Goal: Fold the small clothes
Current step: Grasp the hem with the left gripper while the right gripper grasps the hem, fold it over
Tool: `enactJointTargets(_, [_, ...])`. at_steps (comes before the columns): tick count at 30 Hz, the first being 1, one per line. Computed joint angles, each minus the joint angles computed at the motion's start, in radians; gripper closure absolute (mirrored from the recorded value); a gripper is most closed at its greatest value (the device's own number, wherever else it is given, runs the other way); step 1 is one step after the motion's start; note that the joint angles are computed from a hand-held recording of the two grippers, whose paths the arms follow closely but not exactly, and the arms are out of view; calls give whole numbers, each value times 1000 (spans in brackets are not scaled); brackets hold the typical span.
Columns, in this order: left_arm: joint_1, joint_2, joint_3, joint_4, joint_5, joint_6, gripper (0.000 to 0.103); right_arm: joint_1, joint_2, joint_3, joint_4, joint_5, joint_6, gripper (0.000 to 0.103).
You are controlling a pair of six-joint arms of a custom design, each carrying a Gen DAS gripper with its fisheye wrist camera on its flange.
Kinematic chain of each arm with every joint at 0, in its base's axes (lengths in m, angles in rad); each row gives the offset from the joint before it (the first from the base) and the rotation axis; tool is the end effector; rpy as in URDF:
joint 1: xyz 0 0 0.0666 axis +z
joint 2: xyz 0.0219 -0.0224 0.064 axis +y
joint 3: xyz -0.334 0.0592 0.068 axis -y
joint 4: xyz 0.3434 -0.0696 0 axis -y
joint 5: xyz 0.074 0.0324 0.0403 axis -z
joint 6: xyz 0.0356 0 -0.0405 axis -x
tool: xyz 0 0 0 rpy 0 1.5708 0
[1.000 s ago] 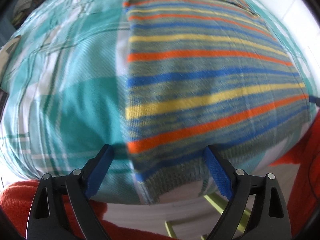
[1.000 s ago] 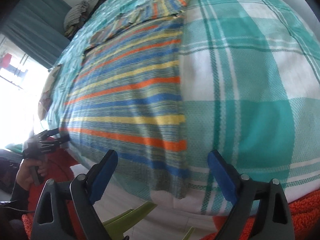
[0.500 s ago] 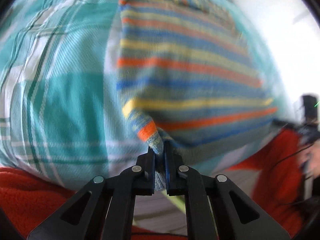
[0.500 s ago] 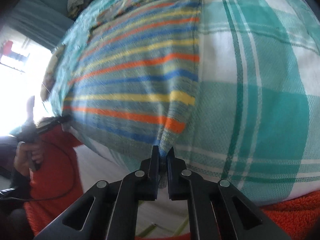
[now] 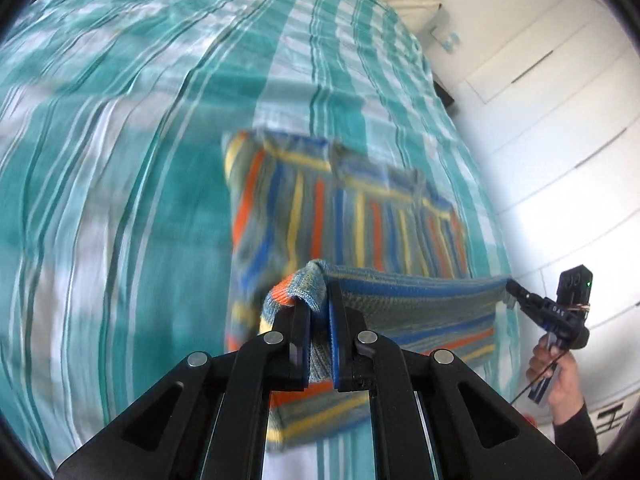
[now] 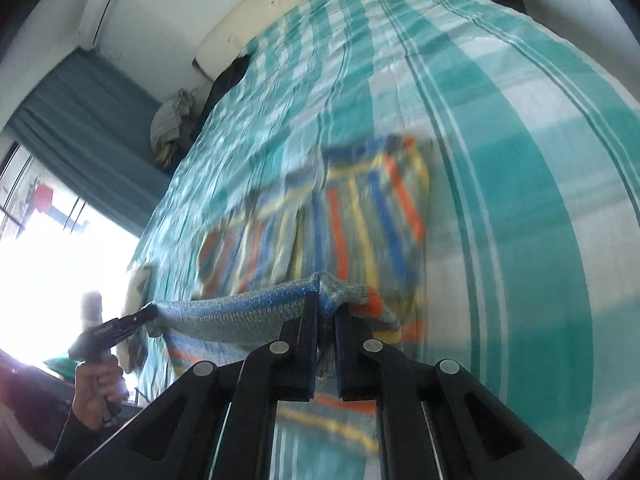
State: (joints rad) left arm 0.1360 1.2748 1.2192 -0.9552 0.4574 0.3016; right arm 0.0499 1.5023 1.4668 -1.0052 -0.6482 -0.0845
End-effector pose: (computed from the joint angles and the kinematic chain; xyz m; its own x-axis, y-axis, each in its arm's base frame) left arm 0.3871 0.0367 0.3610 -0.8344 -0.3832 -0.3961 -0.1436 0.8450 -0.5151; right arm 0.4600 0.0441 0.3679 -0.8877 0.0230 -0.4598 -0.2707 0.7818 0.5617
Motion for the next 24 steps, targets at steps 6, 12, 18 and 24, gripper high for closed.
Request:
enactJointTargets(6, [-17,271,256,-34,-84,-19,95,37,310,333,4,57,-78,96])
enactJointTargets(12, [0,435,405,-4,-100,80,73,26,459,431,137,8,-271,82])
enactJointTargets(18, [53,356,372,93,-191,110,15,-15,406,363,323,56,-435,48])
enactJointTargets(24, [22,161,156,120,-154,-39,15,33,339,377,64,54,-6,48])
